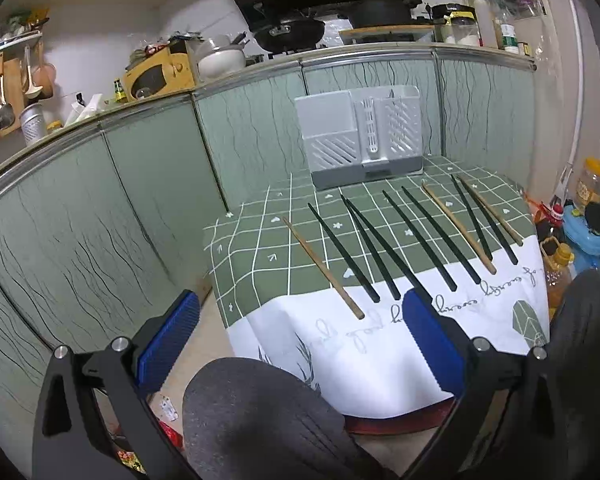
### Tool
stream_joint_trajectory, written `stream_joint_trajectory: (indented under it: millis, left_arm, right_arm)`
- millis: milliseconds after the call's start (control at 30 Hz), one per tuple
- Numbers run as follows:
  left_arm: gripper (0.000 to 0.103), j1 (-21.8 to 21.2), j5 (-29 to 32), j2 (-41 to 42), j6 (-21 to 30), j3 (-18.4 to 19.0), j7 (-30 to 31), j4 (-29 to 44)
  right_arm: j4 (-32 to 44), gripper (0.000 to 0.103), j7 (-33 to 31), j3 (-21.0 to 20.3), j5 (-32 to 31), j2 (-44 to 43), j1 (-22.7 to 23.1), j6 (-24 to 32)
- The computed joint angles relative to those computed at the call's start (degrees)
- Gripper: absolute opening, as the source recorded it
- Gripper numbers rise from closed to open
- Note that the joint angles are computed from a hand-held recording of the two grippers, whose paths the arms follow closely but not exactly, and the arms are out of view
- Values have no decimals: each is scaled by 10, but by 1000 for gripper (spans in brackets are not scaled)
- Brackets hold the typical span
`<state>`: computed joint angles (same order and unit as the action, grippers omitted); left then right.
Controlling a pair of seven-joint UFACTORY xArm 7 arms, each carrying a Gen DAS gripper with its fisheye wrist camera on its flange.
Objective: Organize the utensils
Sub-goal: 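Move both tools toward the row of chopsticks on the table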
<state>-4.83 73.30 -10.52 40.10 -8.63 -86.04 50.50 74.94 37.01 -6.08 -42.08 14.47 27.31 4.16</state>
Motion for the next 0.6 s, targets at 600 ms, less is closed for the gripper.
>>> stream_joint_trajectory:
  millis: [600]
  left_arm:
    - [98,34,25,-8,-83,6,16,-6]
  right_arm:
    - [21,95,3,18,-7,7,-5,22]
